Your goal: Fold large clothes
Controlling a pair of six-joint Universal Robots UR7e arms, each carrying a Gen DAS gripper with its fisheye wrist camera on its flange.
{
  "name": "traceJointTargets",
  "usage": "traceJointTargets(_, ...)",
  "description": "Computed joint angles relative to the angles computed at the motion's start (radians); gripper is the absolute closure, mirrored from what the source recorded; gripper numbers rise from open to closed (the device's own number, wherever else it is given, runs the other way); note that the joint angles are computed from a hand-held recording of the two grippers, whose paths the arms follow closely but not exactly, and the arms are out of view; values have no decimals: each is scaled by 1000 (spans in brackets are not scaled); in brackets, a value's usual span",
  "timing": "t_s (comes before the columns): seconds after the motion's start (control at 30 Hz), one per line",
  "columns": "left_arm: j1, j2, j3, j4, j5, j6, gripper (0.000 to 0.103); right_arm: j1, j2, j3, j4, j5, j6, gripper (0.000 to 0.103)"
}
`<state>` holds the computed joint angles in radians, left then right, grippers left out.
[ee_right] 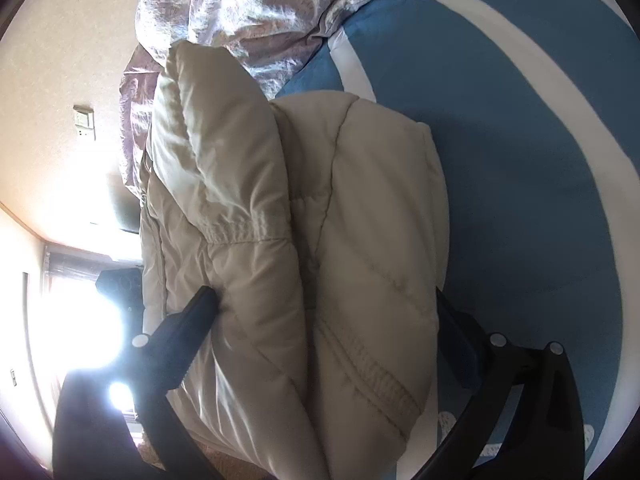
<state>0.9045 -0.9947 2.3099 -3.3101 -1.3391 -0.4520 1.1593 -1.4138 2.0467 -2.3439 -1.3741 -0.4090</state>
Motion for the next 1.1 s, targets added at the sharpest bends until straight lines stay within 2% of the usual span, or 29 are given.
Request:
traceJointTargets(0.47,37,34,-16,-42,-58,24,1,40,91,-68,53,8,-51,2)
traceJointTargets(0.57,38,41,-15,-58,-56,20,1,41,96,-65,50,23,-67,2)
traceJointTargets(0.7,17,50,-11,-71,-18,12,1,40,106,-42,-2,60,-71,3)
traceJointTargets(0.73,10,52,-10,-75,-6,16,1,46,106,-24,-39,60,-79,5)
traceJointTargets(0.77,1,52,-6,-78,7,21,2,52,103,-9,-68,57,-89,12)
traceJointTargets(0.83,-13,43,5,-88,18,32,12,60,92,16,-115,63,-103,22)
traceJointTargets(0.9,-17,31,12,-92,17,41,16,69,80,35,-148,68,-113,31)
traceJointTargets(1.0,-23,-4,28,-89,26,51,20,96,79,47,-187,75,-111,39)
traceJointTargets(1.1,-28,-53,53,-94,64,58,22,154,125,22,-219,61,-93,41)
